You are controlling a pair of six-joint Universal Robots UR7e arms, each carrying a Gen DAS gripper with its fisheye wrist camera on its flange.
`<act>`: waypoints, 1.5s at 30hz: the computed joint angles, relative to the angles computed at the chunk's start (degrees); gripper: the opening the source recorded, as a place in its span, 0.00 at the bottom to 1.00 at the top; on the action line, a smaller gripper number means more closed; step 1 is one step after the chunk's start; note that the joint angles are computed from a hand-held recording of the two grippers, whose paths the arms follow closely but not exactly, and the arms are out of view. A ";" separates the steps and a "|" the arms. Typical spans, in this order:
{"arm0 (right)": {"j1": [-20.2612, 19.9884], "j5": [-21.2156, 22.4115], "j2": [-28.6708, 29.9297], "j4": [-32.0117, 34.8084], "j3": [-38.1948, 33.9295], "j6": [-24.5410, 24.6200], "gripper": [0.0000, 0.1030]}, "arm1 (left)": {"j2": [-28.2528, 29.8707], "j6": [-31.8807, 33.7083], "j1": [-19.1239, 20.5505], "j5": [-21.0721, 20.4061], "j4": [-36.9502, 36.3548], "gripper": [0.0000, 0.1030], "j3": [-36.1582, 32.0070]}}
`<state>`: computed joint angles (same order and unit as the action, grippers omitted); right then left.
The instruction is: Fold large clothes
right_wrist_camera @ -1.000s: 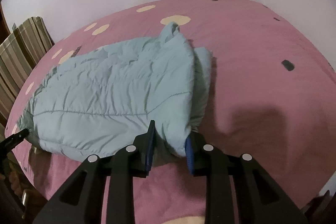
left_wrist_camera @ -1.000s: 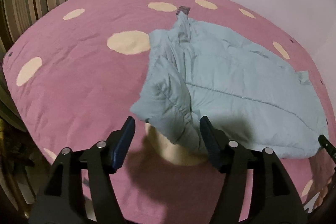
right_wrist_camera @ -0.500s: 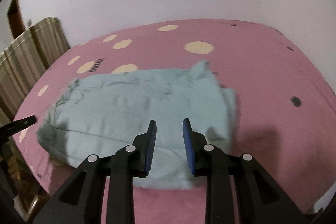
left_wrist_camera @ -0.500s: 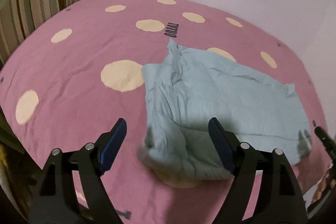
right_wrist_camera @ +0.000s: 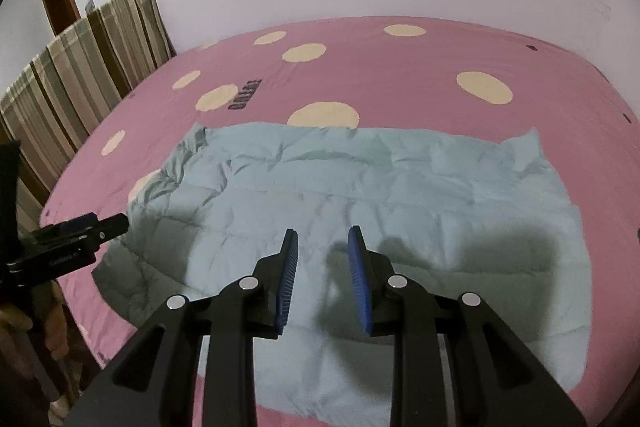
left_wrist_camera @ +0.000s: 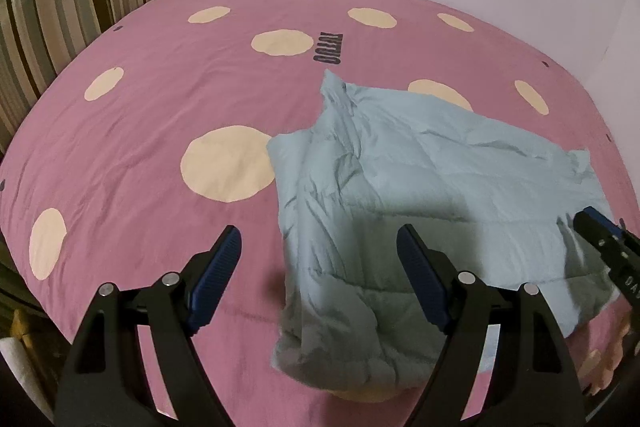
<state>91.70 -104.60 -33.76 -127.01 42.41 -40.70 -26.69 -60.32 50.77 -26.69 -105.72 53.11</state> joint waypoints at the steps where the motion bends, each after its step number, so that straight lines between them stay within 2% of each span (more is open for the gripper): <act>1: 0.10 -0.74 0.37 -0.33 0.14 -0.06 0.26 | 0.19 0.29 0.15 -0.13 -0.19 0.78 -0.25; 9: -0.08 -5.93 3.05 -3.15 0.00 -1.69 0.26 | 1.16 0.89 1.11 -1.25 -0.86 0.78 -1.36; 15: -0.65 -7.96 3.64 -6.19 1.69 -3.69 0.26 | 1.92 0.60 1.67 -1.58 0.32 0.78 -2.48; 21: -0.85 -7.97 3.50 -7.40 2.61 -4.16 0.26 | 2.82 0.64 2.14 -1.81 2.41 0.78 -4.41; 27: -1.00 -7.69 3.15 -9.18 3.72 -5.50 0.26 | 3.48 5.27 2.50 -3.83 -3.18 0.78 -5.03; 32: -0.95 -7.64 3.05 -9.66 4.27 -5.28 0.26 | 5.68 7.13 3.24 -4.82 -1.02 0.78 -9.09; 40: -0.98 -7.53 3.01 -10.26 4.50 -5.67 0.26 | 4.21 8.16 5.12 -9.25 -6.06 0.79 -6.64; 45: -1.03 -7.37 3.01 -10.35 4.56 -5.62 0.26 | 4.19 8.97 5.97 -10.82 -7.88 0.84 -6.10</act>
